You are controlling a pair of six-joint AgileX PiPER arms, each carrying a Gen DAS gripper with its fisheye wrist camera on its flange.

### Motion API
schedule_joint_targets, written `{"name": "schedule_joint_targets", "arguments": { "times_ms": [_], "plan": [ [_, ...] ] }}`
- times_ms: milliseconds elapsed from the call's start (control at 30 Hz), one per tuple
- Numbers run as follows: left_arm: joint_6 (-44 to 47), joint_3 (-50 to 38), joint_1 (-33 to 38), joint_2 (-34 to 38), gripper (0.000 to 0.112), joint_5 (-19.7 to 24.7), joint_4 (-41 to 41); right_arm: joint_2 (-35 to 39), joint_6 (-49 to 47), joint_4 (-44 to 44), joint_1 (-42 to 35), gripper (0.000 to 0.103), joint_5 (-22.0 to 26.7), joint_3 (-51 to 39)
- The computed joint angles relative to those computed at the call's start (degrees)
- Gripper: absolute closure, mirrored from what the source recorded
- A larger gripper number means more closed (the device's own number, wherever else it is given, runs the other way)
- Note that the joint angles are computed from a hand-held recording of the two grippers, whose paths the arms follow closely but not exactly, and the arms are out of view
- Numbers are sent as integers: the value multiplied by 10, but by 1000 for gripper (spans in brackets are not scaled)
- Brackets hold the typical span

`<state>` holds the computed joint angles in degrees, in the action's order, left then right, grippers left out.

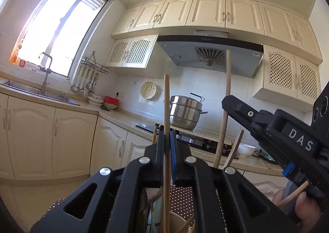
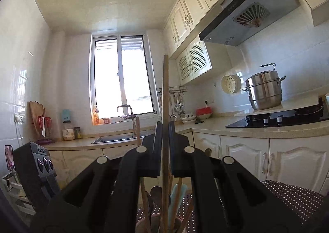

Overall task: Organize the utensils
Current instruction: 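Lower the chopsticks into the pink cup and open both grippers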

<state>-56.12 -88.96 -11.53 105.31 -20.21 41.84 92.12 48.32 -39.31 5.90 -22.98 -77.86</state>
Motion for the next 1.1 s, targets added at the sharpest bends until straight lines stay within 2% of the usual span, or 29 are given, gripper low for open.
{"name": "schedule_joint_targets", "arguments": {
  "times_ms": [233,333,667,733,867,967,1100],
  "plan": [
    [-144,5,16,-16,105,-1,136,5,-17,13,6,96,14,-11],
    [-177,5,19,-21,91,2,167,2,-7,3,7,96,17,1],
    [-303,7,19,-40,76,28,297,-31,-18,5,7,96,33,34],
    [-350,6,18,-44,76,35,342,-30,15,-19,4,96,39,29],
    [-423,8,22,-53,74,44,424,-37,17,-30,8,96,51,39],
    [-500,7,29,-60,71,34,499,-46,34,-43,8,96,67,49],
    [-549,10,32,-69,67,37,554,-53,90,-95,8,96,88,53]
  ]
}}
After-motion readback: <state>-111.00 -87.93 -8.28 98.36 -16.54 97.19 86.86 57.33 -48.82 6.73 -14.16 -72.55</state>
